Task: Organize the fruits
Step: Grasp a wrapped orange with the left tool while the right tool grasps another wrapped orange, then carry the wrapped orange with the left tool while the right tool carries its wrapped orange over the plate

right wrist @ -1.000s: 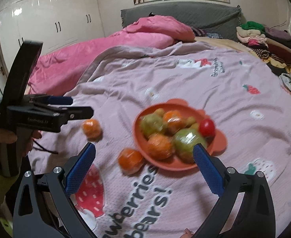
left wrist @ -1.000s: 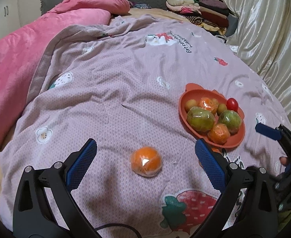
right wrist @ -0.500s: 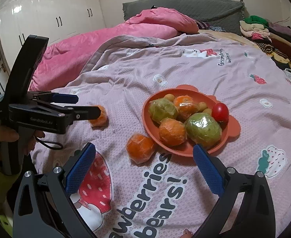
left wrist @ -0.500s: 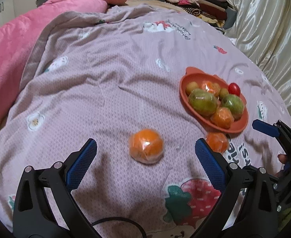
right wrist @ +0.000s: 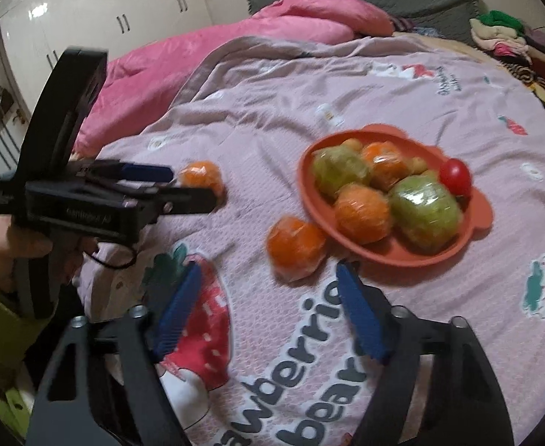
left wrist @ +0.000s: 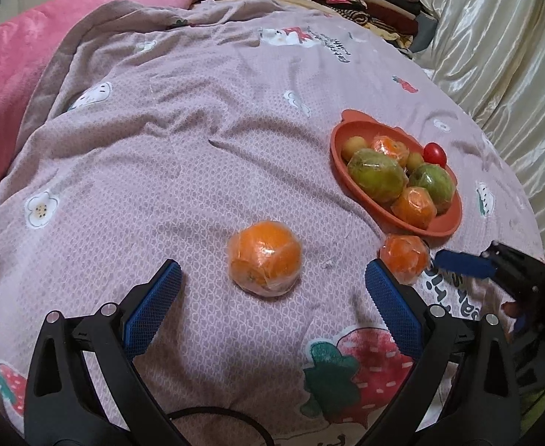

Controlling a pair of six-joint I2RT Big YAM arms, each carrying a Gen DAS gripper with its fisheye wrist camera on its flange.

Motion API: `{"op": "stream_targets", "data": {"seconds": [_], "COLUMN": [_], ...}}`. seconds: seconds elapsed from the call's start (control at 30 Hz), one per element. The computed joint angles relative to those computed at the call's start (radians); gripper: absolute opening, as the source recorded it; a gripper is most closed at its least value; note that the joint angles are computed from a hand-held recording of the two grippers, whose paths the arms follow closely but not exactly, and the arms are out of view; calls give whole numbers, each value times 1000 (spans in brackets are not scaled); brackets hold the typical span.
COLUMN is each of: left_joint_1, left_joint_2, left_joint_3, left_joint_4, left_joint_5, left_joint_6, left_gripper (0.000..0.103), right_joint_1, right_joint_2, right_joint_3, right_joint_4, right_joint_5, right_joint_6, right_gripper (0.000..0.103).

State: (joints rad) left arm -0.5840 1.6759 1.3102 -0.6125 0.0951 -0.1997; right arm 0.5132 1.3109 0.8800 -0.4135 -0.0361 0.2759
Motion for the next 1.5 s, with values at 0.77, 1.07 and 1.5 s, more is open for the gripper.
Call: {"op": "stream_targets", "data": {"seconds": [0.77, 1.07, 1.5], "left_joint_1": [10, -6, -53], "left_joint_2": [52, 38, 55], "left_joint_3": [45, 56, 150], "left_joint_4": [-19, -8, -37], "left_joint_5": [46, 84, 104], "left_joint_6": [47, 39, 55], "left_gripper": [32, 32, 32], "right_joint_1": [-17, -15, -92], "right_joint_2": [83, 11, -94], "right_joint_3": [32, 0, -45], "right_joint_4": [18, 61, 93], "right_joint_5": [30, -51, -50], "right_joint_6": [-6, -16, 13], "right_gripper": [38, 37, 37]}}
